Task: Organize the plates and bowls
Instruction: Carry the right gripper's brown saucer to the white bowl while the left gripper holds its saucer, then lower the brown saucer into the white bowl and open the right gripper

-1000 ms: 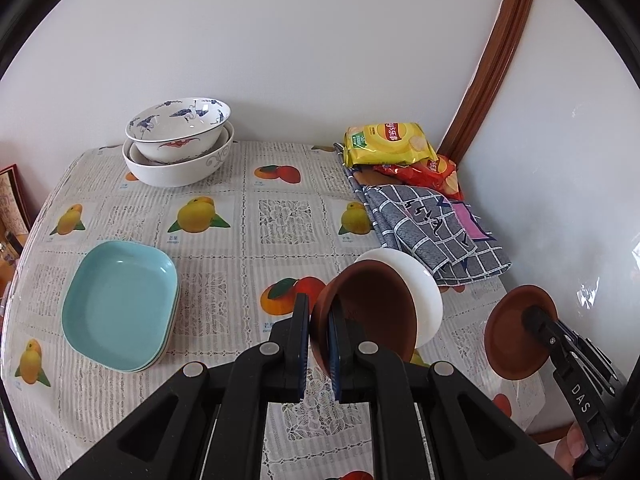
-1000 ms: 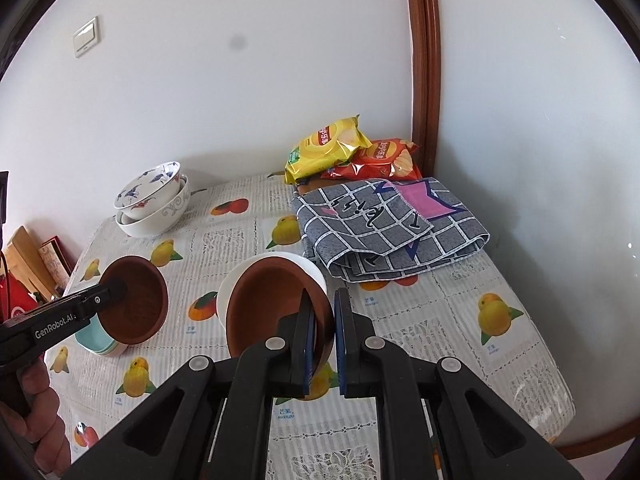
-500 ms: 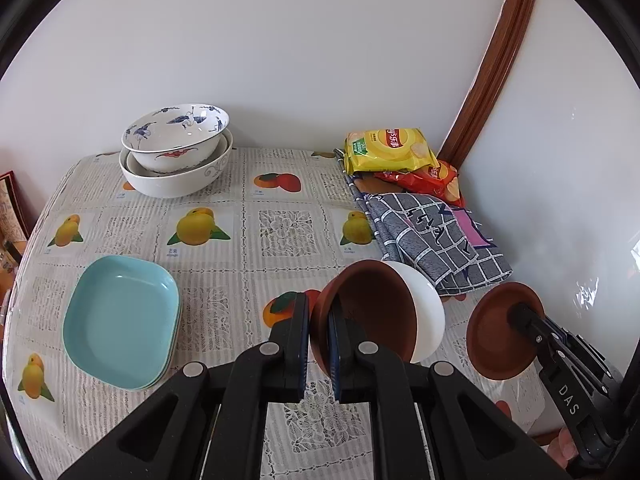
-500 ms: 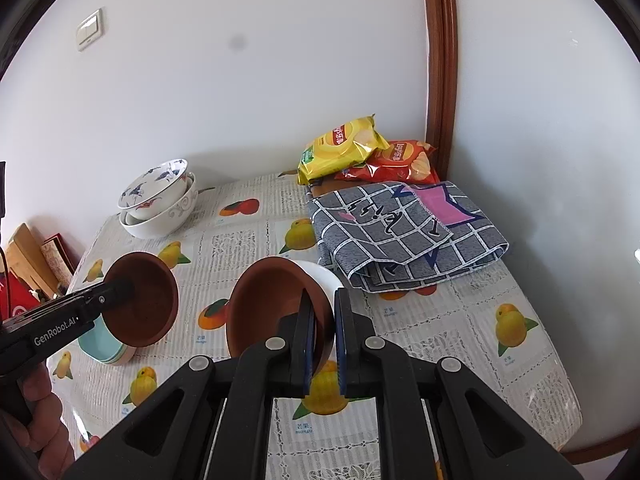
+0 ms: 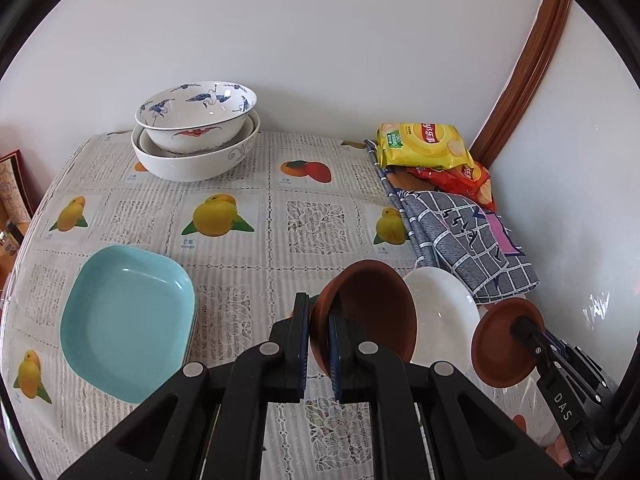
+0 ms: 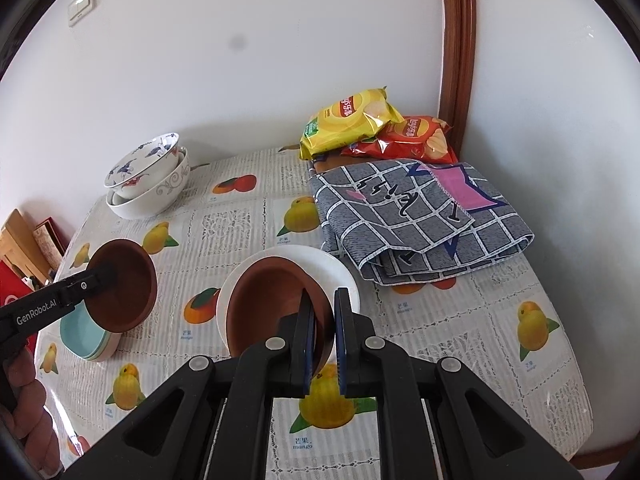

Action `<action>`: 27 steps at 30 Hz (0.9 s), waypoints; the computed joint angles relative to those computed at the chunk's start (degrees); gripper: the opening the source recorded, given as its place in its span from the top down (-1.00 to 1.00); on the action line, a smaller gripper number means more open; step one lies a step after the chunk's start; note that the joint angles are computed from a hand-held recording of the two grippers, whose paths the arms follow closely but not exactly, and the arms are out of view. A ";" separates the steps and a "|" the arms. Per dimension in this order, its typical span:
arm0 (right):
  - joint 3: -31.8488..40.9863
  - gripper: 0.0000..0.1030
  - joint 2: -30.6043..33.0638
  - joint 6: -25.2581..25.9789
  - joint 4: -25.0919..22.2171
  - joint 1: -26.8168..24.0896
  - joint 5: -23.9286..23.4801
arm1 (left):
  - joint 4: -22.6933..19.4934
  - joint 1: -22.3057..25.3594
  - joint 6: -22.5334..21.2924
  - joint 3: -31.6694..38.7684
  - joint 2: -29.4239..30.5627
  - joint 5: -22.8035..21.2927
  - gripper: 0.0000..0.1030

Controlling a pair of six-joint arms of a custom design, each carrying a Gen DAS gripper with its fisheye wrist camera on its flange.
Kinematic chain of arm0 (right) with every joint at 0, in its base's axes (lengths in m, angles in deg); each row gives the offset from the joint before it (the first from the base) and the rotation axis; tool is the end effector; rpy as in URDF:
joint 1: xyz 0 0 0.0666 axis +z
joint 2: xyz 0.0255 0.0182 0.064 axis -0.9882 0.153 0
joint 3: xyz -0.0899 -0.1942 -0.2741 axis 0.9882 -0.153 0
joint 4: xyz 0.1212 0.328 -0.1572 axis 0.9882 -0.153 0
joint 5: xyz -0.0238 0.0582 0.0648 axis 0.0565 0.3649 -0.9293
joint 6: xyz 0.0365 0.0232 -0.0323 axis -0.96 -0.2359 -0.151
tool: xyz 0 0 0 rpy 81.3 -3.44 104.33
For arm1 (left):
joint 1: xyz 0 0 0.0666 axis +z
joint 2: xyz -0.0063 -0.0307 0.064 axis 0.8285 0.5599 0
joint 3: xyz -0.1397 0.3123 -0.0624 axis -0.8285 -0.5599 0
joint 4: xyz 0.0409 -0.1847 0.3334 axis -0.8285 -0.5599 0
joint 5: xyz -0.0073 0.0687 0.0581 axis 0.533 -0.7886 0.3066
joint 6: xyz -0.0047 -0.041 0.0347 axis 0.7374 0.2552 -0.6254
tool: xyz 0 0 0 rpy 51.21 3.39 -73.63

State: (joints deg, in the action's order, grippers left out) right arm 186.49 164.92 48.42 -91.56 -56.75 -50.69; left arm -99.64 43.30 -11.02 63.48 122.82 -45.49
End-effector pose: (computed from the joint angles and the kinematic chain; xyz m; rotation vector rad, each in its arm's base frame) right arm 0.5480 0.2384 0.3475 0.1345 2.3739 0.0918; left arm 0.5822 -0.1332 0.3808 -0.0563 2.4832 -0.2924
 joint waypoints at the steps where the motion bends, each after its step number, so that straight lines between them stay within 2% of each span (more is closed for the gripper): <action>1: 0.34 0.82 0.55 0.10 0.04 -0.09 -0.34 | -0.25 0.00 -0.07 0.34 0.49 0.00 0.83; 18: 6.39 0.82 7.80 1.07 -1.59 -1.06 -4.28 | -2.76 0.21 0.01 3.33 5.44 -0.52 0.83; 27: 10.44 0.82 11.63 1.80 -3.65 -0.80 -4.72 | -3.23 0.69 0.20 4.33 6.64 -0.35 0.83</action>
State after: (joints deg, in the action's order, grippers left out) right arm 196.93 176.55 50.22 -95.21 -57.55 -55.41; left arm -102.87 43.99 -10.83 67.81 129.46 -45.84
